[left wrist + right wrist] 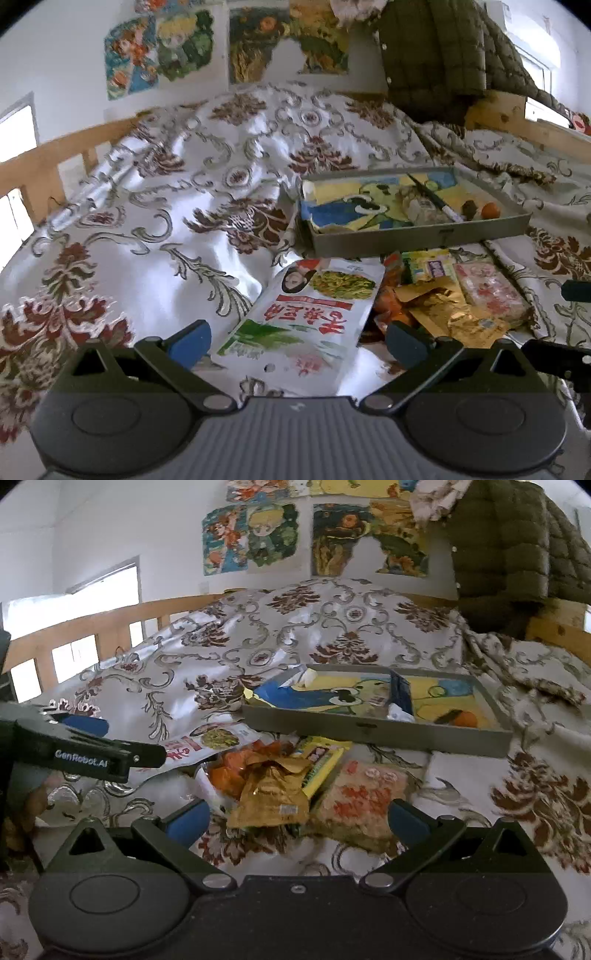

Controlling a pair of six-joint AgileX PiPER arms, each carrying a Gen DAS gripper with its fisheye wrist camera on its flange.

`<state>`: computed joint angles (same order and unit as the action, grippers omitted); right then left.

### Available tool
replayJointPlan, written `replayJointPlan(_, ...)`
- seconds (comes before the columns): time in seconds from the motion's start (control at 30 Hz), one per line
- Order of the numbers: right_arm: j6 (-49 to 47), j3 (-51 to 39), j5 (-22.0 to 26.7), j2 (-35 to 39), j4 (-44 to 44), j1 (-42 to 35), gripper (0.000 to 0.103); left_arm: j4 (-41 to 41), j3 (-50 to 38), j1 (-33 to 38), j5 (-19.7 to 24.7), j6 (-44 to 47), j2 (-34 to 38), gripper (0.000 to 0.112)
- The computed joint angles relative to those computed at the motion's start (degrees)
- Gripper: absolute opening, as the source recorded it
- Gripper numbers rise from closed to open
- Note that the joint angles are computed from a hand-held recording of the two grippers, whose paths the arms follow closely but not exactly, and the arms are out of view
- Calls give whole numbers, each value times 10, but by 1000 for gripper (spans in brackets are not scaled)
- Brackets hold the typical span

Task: Organize snacks
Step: 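Grasp the white printed snack bag with the left tool while the right tool grasps the gold foil bag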

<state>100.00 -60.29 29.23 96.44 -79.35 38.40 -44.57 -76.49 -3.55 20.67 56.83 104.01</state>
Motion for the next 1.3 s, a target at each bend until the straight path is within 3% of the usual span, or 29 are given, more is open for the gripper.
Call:
replayJointPlan(0.13, -22, -35, -15, 35, -7, -17, 102, 31, -85, 18, 75, -26, 49, 103)
replayJointPlan(0.4, -87, -118, -30, 112, 12, -41, 96, 84, -242, 26, 181, -64, 149, 103)
replayJointPlan(0.77, -156, -167, -57, 165, 62, -48, 83, 147, -496, 33, 394, -87, 294, 103)
replayJointPlan(1.03, -199, -193, -54, 185, 105, -50, 78, 177, -605, 26, 464, -102, 347, 99)
replayJointPlan(1.17, -203, -196, -42, 188, 108, -46, 75, 186, -606, 24, 468, -104, 346, 98)
replayJointPlan(1.3, -194, -198, -15, 191, 100, -37, 65, 185, -587, 24, 461, -113, 336, 98)
